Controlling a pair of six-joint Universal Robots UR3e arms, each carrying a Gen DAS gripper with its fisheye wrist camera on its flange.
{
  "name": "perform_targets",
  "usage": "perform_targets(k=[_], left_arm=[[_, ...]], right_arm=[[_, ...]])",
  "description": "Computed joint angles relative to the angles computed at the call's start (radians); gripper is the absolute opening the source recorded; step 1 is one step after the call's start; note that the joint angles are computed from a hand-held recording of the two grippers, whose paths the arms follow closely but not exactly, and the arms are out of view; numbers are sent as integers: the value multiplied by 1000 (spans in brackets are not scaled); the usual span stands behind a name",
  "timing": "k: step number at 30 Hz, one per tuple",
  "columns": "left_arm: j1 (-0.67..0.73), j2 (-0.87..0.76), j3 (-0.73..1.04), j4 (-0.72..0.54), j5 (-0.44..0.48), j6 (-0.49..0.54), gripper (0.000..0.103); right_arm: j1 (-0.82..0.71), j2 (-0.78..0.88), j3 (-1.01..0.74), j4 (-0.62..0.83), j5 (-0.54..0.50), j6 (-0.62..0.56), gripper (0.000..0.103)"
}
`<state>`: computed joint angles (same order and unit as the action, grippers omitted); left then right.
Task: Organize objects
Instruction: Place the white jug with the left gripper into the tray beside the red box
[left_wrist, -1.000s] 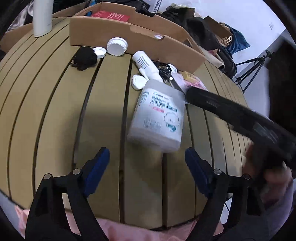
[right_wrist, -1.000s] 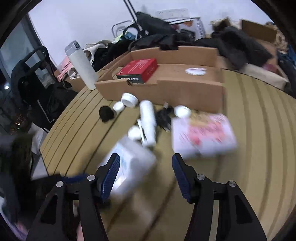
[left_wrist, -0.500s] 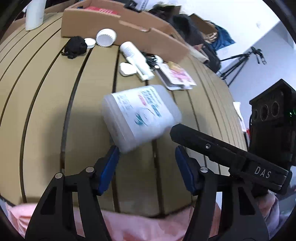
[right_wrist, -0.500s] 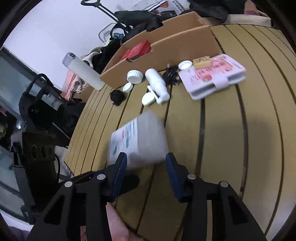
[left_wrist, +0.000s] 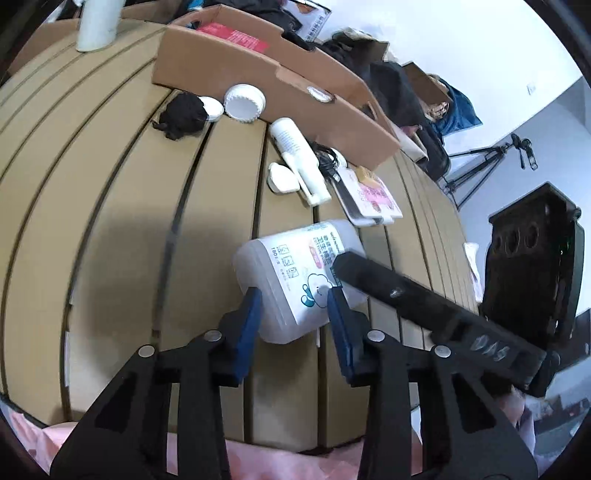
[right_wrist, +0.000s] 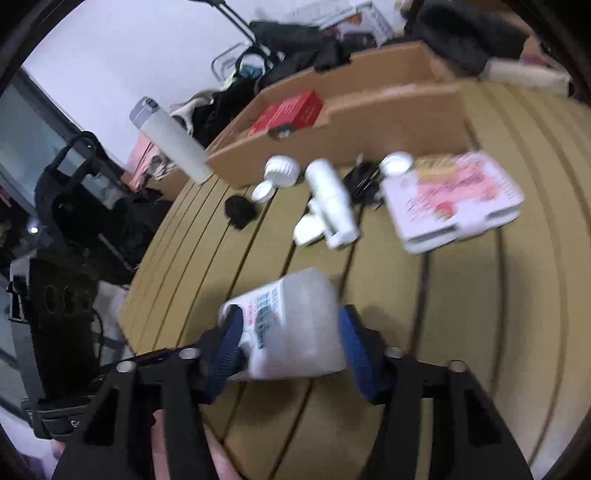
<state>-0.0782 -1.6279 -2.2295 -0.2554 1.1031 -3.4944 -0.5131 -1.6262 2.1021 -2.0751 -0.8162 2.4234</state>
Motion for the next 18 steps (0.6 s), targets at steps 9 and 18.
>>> perform_targets(k=[9,18], left_arm=[[98,-67,495,-312,-86,127,33],[142,-508,1260,-728,40,254,32]], right_arm=[[40,12,-261,9,105,105,42],[311,644,-1094,-14,-3,448,42]])
